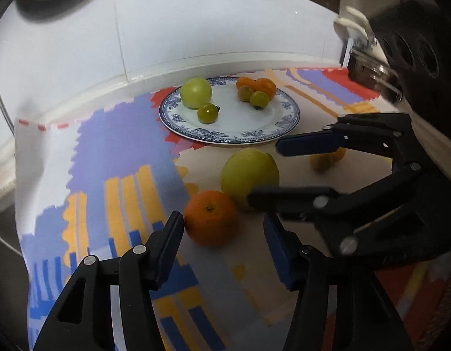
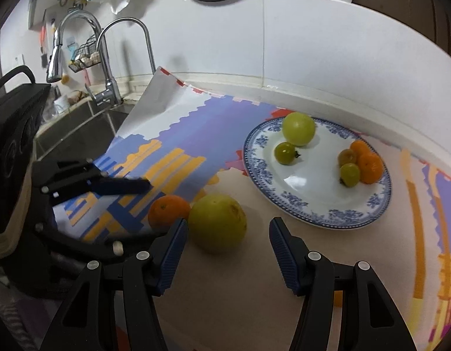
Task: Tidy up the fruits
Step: 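Grasp an orange with the left tool while the right tool grasps the large green fruit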
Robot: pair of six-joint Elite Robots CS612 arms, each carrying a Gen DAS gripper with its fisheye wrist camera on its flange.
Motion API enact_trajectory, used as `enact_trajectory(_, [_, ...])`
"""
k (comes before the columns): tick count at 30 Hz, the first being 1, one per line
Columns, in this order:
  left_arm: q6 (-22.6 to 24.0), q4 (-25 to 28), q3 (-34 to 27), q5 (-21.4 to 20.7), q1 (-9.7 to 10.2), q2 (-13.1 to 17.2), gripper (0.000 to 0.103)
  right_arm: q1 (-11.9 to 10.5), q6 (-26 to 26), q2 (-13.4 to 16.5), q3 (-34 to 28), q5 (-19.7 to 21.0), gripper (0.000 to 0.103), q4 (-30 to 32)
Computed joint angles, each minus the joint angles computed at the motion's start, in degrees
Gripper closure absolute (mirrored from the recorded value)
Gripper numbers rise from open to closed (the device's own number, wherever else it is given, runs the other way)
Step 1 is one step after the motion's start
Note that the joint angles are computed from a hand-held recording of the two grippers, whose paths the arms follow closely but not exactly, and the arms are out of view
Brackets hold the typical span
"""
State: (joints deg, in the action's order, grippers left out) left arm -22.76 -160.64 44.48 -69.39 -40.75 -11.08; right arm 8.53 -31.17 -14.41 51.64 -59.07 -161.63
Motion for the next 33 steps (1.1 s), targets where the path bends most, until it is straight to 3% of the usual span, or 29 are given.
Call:
enact_trajectory(6, [-2.04, 2.12, -1.11, -0.5, 0.59, 0.59, 0.048, 0.23, 0.37, 1.13, -2.4, 0.35, 0.044, 3.48])
enact_trajectory(10, [-2.51, 2.38, -1.39, -1.97, 0.89, 0.74, 0.062, 0.37, 0.55, 1.92, -3.99, -0.43, 0.044, 5.11])
enact_trajectory(13, [-2.97, 2.4, -1.09, -1.33, 0.82, 0.59, 0.062, 0.37, 0.63, 2.3, -4.92, -0.17, 0.044, 6.36])
enact_trajectory(16, [-3.41, 2.53, -0.61, 0.08, 0.64, 0.32, 0.062, 0.3, 0.33, 2.37, -5.21, 0.85, 0.053, 7.49])
enact_trajectory(33, [-6.77, -0.81, 3.37, 5.86, -0.81, -2.53, 0.062, -0.26, 5.35, -1.04, 1.72, -1.93, 0.053, -1.07])
